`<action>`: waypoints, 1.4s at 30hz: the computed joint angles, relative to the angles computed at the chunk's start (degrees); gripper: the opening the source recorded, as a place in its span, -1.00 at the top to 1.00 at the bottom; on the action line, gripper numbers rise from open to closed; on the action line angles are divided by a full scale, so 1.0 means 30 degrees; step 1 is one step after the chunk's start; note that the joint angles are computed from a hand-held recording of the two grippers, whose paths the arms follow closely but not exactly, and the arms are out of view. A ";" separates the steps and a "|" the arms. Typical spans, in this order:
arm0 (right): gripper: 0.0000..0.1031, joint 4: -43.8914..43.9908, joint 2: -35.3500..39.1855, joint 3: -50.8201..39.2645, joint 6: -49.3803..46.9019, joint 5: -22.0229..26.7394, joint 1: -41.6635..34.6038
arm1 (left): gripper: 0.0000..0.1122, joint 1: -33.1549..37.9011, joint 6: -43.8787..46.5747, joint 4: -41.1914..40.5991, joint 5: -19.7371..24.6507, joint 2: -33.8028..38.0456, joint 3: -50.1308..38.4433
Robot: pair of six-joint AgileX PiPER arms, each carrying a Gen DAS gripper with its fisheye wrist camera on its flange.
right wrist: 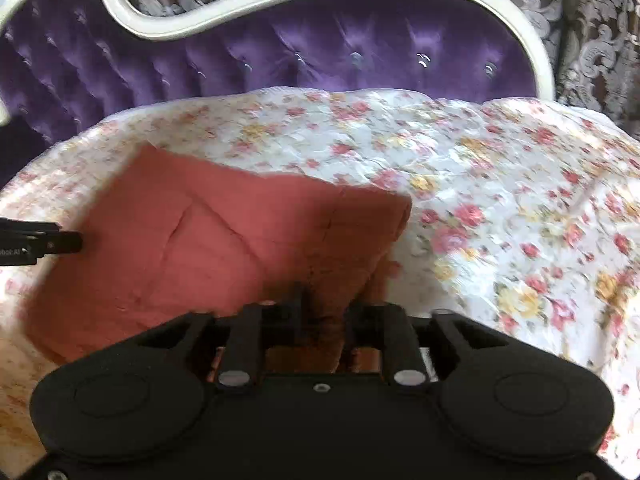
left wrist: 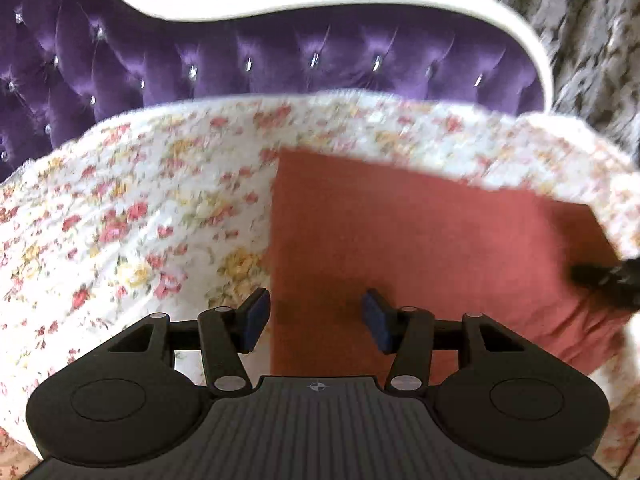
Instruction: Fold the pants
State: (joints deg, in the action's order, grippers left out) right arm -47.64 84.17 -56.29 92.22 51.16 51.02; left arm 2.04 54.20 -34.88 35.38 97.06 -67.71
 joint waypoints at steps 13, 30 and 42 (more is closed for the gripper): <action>0.10 -0.0972 0.2828 -0.6723 -0.4949 -0.1666 -0.1617 | -0.11 0.1158 0.1615 -0.2656 0.0807 0.1539 -0.0482; 0.15 1.5905 1.3775 -1.9155 -2.4935 -0.4503 -0.6440 | -0.10 0.2835 0.1191 -0.3914 0.2500 0.2395 -0.1591; 0.69 1.5497 1.6291 -2.2892 -2.4042 -0.2981 -0.6698 | -0.09 0.2793 0.1497 -0.3727 0.2083 0.2308 -0.1459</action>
State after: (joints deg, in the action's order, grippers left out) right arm -1.15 133.04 -124.96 20.10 42.22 30.92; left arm 10.42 58.69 -46.06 41.62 103.98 -72.09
